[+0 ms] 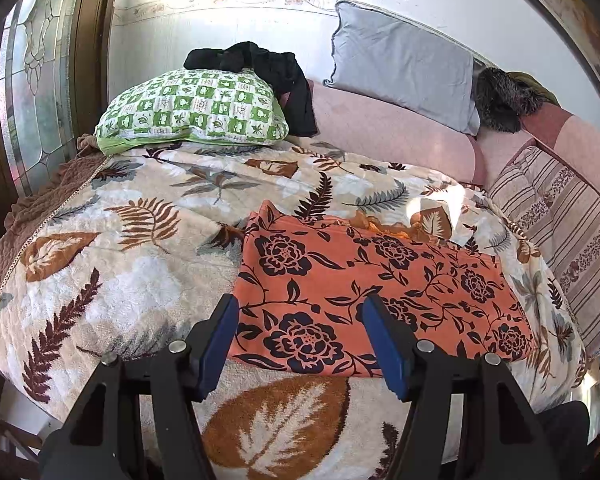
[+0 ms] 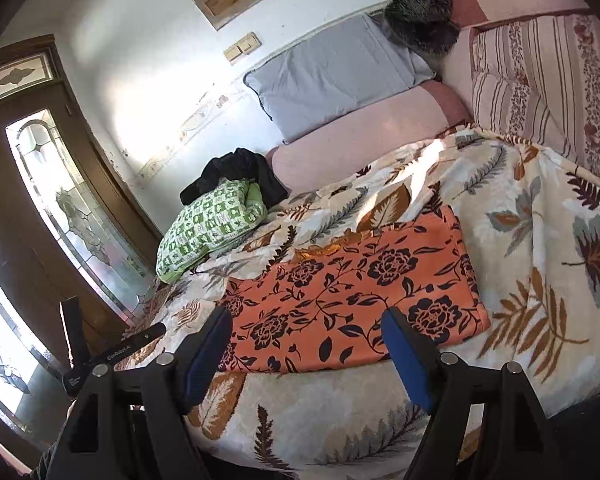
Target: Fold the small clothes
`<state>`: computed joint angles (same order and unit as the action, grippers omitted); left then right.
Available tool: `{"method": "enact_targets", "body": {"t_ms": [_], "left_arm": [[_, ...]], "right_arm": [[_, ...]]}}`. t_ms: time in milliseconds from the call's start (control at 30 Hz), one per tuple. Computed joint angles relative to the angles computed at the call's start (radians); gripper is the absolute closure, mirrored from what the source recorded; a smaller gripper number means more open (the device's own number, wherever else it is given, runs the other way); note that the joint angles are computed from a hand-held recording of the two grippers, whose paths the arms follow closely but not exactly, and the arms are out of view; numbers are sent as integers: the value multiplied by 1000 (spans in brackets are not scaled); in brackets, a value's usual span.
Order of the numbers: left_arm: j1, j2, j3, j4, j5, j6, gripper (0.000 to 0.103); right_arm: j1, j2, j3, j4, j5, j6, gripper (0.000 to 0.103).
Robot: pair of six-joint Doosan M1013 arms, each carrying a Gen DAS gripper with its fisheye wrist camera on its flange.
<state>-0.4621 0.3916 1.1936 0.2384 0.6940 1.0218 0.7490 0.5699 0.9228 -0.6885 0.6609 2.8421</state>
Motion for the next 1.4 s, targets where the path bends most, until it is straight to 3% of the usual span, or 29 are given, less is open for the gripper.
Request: {"method": "enact_targets", "body": {"t_ms": [200, 433, 533, 733, 867, 967, 1067, 1133, 1200, 1400], "left_arm": [[-6, -6, 0, 46, -13, -27, 38], [-8, -3, -1, 71, -12, -46, 38], [-8, 2, -3, 70, -5, -40, 38], [-1, -2, 13, 40, -15, -31, 38], [0, -16, 35, 41, -28, -43, 38], [-4, -8, 31, 61, 5, -52, 34], [-4, -4, 22, 47, 13, -49, 34], [-8, -6, 24, 62, 3, -53, 34], [-12, 7, 3, 58, 40, -39, 34], [-22, 29, -29, 26, 84, -15, 34]], "right_arm": [[22, -14, -13, -183, -9, 83, 19], [29, -8, -37, -250, -12, 85, 18], [25, 4, -37, -191, 8, 55, 16], [7, 50, -72, 62, 92, -87, 16], [13, 52, -77, 43, 85, -79, 16], [12, 65, -92, 59, 108, -98, 15], [-7, 66, -74, 158, 78, -112, 14], [-8, 64, -69, 141, 76, -94, 14], [-12, 52, -38, 135, 48, -70, 14], [-47, 17, 82, 228, -40, 100, 14]]}}
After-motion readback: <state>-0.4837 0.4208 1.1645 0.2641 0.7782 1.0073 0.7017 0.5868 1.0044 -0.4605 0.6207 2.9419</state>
